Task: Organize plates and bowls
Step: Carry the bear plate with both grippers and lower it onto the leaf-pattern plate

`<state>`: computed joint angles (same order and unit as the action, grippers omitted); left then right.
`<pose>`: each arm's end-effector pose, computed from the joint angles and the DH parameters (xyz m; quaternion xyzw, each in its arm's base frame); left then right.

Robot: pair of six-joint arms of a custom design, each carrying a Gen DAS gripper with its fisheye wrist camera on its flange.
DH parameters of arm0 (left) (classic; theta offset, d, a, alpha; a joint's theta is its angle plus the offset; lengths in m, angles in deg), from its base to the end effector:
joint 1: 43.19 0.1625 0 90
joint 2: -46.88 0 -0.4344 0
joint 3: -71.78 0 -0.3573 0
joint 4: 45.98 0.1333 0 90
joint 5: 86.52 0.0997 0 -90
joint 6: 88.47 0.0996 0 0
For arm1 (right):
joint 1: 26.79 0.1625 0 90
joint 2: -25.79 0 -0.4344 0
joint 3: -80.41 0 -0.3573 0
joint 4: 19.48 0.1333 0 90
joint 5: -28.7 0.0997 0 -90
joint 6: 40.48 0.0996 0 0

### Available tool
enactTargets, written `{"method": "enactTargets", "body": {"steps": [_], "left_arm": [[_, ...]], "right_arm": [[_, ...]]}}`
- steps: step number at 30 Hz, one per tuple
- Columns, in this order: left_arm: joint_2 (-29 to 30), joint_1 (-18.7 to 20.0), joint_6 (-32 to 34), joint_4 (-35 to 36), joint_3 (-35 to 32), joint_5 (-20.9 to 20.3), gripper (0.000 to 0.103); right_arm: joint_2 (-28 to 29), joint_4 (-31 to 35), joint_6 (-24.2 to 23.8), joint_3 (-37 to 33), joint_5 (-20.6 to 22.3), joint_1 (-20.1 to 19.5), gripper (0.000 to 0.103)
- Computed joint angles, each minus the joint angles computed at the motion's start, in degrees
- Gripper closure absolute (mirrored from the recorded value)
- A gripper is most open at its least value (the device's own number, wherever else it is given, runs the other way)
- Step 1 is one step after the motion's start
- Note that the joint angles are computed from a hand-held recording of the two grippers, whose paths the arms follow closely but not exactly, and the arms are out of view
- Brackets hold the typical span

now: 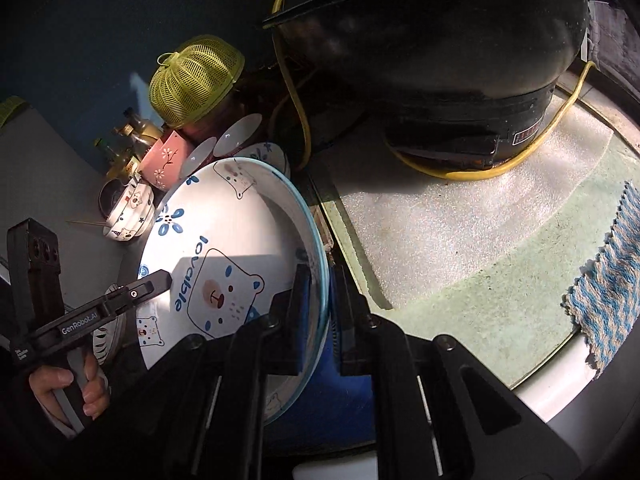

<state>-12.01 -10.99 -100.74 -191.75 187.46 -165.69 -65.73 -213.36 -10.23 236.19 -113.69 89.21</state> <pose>-0.3574 -0.4047 0.1359 0.3860 0.9176 -0.0469 0.0824 0.1625 -0.2091 0.2917 -0.1808 -0.8381 0.4640 0.2229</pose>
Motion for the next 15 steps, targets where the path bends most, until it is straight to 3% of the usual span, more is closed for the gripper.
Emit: {"method": "enactTargets", "body": {"steps": [7,15], "left_arm": [[-5.66,3.64,-0.72,0.94,0.86,4.16,0.091],[-10.98,7.38,-2.61,2.08,1.57,9.15,0.091]], "right_arm": [[11.25,-4.12,-4.82,-6.43,3.80,0.56,0.092],[19.38,-3.32,-10.27,-13.70,9.39,-0.10,0.092]]}}
